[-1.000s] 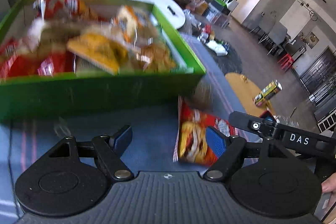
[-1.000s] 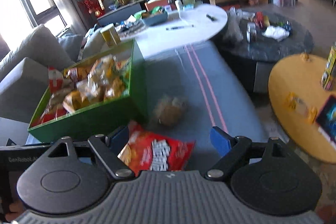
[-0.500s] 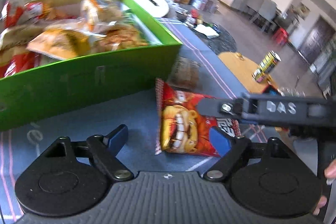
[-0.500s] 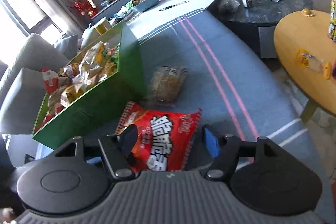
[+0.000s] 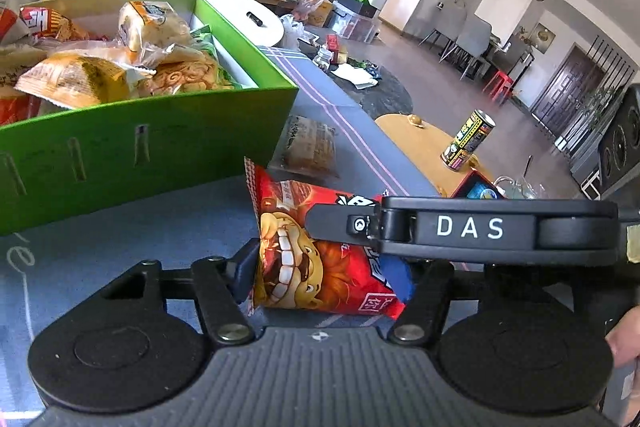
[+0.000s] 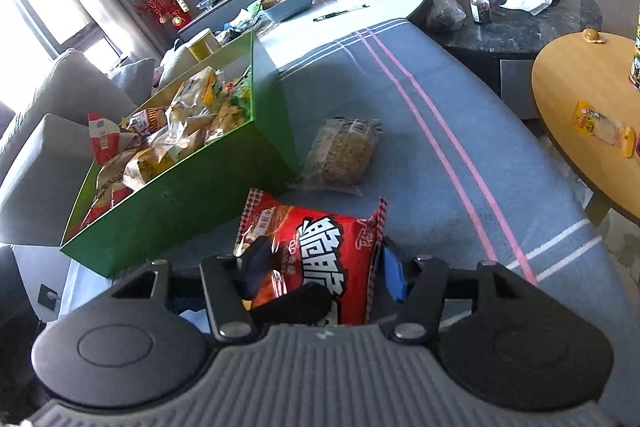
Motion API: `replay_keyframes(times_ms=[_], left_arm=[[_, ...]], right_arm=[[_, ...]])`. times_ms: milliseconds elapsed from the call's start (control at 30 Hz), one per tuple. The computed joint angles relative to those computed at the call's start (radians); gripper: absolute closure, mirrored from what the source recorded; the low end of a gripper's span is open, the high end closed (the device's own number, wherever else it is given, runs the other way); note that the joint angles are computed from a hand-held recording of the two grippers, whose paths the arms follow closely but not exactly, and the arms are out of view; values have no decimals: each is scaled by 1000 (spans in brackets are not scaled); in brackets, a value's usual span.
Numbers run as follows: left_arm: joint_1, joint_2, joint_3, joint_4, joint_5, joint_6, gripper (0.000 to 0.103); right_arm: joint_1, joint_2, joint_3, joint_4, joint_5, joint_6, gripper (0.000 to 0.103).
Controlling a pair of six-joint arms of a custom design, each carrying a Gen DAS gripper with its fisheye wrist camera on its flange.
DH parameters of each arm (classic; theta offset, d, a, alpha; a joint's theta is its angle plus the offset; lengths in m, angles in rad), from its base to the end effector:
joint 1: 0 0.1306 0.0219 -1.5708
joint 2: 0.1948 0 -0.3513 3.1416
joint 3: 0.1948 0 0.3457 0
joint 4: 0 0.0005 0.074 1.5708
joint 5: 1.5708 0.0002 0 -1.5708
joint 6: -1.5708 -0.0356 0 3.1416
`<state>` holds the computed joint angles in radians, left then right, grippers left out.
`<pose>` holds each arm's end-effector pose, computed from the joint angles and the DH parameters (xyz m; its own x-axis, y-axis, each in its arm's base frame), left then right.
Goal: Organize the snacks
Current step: 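Grasp the large red chip bag with both tools together, then carry the red chip bag into the green box and open both tools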
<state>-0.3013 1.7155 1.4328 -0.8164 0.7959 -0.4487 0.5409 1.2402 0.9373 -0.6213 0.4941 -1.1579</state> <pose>0.4847 -0.1778 0.2772 -0.5419 0.4862 -0.6855 0.8354 0.4005 -0.3764 0.3241 0.1744 0.2913 -0.4654 0.6611 -0.5885 0.5431 0.7383 0.4000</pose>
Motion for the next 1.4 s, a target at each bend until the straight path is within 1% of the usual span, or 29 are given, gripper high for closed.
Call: replay_keyframes(times_ms=[167, 300, 433, 500, 633, 700, 867, 1100, 1267, 1400], left_arm=[[15, -27, -21, 28, 17, 9, 44], [30, -46, -23, 53, 38, 23, 44], [52, -59, -15, 78, 60, 43, 44], [63, -57, 2, 86, 65, 54, 44], [85, -61, 11, 130, 64, 90, 44], [93, -58, 20, 141, 61, 110, 44], [116, -48, 48, 171, 62, 149, 44], [138, -10, 105, 215, 42, 205, 44], [146, 26, 145, 240, 21, 242, 44], [147, 57, 182, 237, 2, 255, 44]], right_arm=[[25, 10, 27, -18, 28, -5, 29], [43, 19, 66, -40, 61, 19, 28], [54, 27, 102, -37, 87, 58, 28], [54, 37, 124, -32, 89, 82, 29], [52, 63, 168, -13, 85, 137, 29], [49, 81, 194, -8, 83, 169, 29], [39, 119, 251, 13, 66, 236, 29], [6, 163, 301, 75, 6, 335, 29], [-18, 205, 344, 97, -42, 403, 29], [-36, 231, 364, 119, -79, 426, 29]])
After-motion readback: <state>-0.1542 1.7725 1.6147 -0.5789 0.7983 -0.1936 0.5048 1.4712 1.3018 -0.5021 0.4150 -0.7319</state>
